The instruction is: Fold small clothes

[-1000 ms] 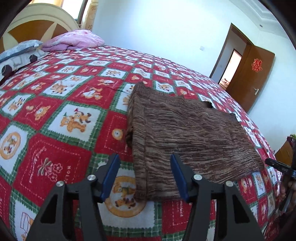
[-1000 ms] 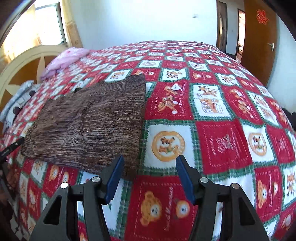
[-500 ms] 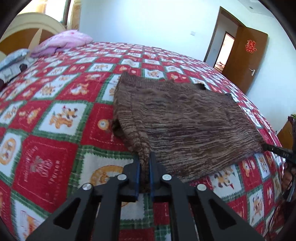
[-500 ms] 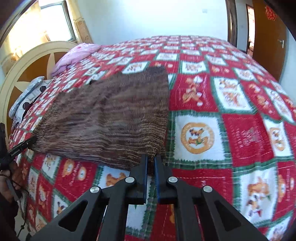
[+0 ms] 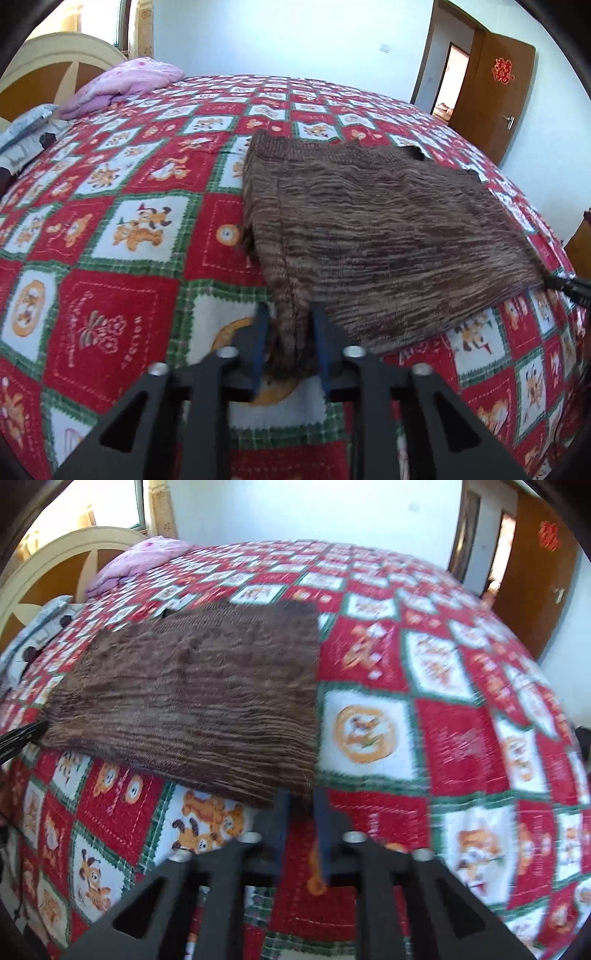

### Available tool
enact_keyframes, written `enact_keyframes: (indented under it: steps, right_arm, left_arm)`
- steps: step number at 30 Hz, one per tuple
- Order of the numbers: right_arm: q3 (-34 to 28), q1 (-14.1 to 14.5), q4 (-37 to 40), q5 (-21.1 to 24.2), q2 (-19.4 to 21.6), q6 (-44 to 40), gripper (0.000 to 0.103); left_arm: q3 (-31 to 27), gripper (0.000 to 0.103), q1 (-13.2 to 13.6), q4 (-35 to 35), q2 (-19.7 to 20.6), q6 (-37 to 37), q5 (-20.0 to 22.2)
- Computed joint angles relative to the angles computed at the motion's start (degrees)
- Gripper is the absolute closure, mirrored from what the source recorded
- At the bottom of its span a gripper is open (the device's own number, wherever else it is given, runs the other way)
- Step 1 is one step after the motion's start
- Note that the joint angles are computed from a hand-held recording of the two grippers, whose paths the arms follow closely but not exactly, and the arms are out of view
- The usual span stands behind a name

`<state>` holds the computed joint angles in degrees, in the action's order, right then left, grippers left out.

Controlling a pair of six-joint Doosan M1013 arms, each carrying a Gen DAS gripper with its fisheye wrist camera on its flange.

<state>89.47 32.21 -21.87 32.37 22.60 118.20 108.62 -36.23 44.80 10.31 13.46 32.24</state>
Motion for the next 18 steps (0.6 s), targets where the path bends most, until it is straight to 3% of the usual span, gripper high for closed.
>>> enact_keyframes:
  steps: [3, 6, 11, 14, 18]
  right_arm:
    - [0.1, 1.3, -1.8, -2.9, -0.8, -0.2, 0.051]
    - [-1.5, 3.3, 1.0, -4.7, 0.0, -7.2, 0.051]
    - [-4.6, 7.7, 10.0, -7.3, 2.9, -23.1, 0.051]
    - [-5.5, 11.2, 4.0, -10.2, 4.5, -22.1, 0.051]
    - [-8.7, 13.7, 8.0, -9.4, 7.3, -27.8, 0.051]
  left_arm:
    - [1.3, 0.039, -1.3, 6.6, -1.2, -6.0, 3.2]
    - [2.4, 0.023, -1.4, 11.9, -2.5, -12.4, 5.2]
    - [3.4, 0.021, 1.7, 12.1, -3.9, -17.6, 4.7]
    - [4.0, 0.020, 3.7, 11.5, -4.3, -20.4, 3.3]
    - [5.1, 0.020, 5.7, 11.5, -4.6, -23.5, -0.4]
